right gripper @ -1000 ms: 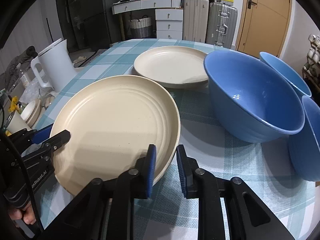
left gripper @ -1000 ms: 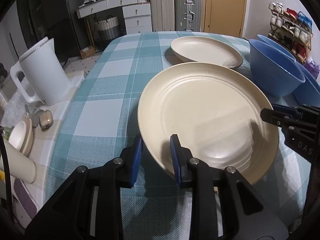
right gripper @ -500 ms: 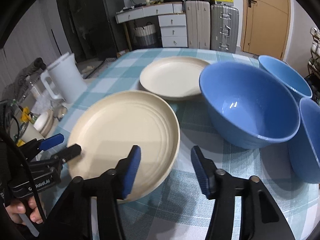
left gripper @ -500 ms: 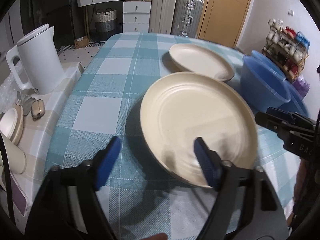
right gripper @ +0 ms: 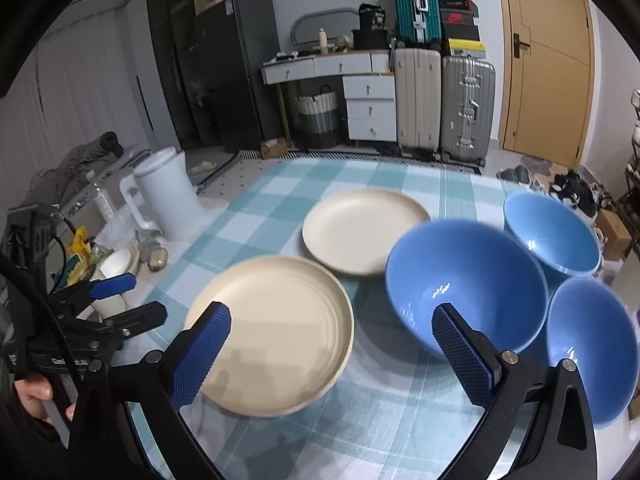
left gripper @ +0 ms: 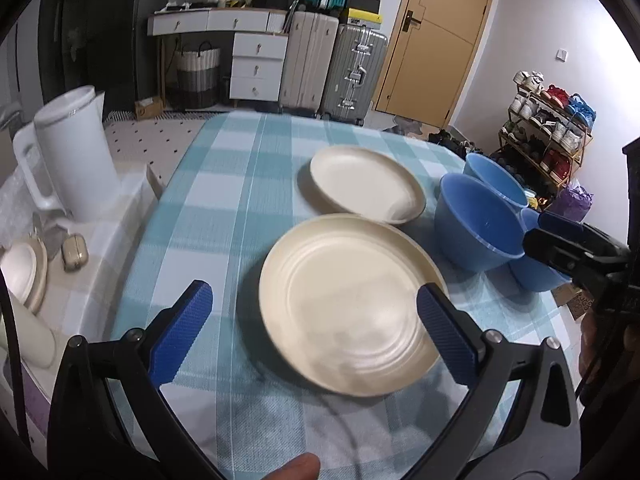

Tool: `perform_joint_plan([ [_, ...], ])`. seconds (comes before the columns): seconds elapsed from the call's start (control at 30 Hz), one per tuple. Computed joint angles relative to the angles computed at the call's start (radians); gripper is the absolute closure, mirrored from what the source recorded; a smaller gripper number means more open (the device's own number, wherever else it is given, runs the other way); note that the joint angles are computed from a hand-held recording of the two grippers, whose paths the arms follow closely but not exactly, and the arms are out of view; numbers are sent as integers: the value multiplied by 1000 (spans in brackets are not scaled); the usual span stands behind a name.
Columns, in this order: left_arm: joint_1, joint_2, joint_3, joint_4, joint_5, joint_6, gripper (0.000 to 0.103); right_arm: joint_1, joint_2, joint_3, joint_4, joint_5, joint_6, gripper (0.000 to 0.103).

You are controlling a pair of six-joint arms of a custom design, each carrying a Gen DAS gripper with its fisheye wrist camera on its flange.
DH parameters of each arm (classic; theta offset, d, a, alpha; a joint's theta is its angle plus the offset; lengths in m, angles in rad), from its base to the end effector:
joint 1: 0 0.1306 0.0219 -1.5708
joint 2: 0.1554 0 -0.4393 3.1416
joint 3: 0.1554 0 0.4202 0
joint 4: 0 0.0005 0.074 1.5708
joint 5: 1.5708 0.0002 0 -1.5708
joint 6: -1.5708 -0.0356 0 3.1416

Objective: Organize plates and bowls

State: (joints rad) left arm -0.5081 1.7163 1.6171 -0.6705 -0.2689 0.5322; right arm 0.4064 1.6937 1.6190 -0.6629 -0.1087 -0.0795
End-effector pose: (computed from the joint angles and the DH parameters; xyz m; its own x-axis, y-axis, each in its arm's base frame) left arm 0.5704 -0.3074 0.4330 -0.6773 -0.1827 -0.7126 -0.0480 0.9776 -0.2051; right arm 0.5888 0.2570 0.4479 -0.6529 -0.1950 -0.7320 -0.4162 0.8997 0.1315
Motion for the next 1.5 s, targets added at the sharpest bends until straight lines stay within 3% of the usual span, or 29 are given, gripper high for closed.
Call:
perform_joint_plan([
  [0.33, 6, 44, 159, -74, -22, -29, 1, -33, 11, 140, -96, -45, 76, 0],
  [0.63, 42, 122, 327, -167, -24, -33, 1, -97, 62, 287, -141, -118, 54, 0],
  [1.23, 98, 400, 754, -414, -4, -32, 1, -190, 317, 674, -376, -179, 83, 1],
  [1.5, 117, 600, 1065, -573, 28, -23, 1, -196, 492, 904, -532, -173, 83, 1],
])
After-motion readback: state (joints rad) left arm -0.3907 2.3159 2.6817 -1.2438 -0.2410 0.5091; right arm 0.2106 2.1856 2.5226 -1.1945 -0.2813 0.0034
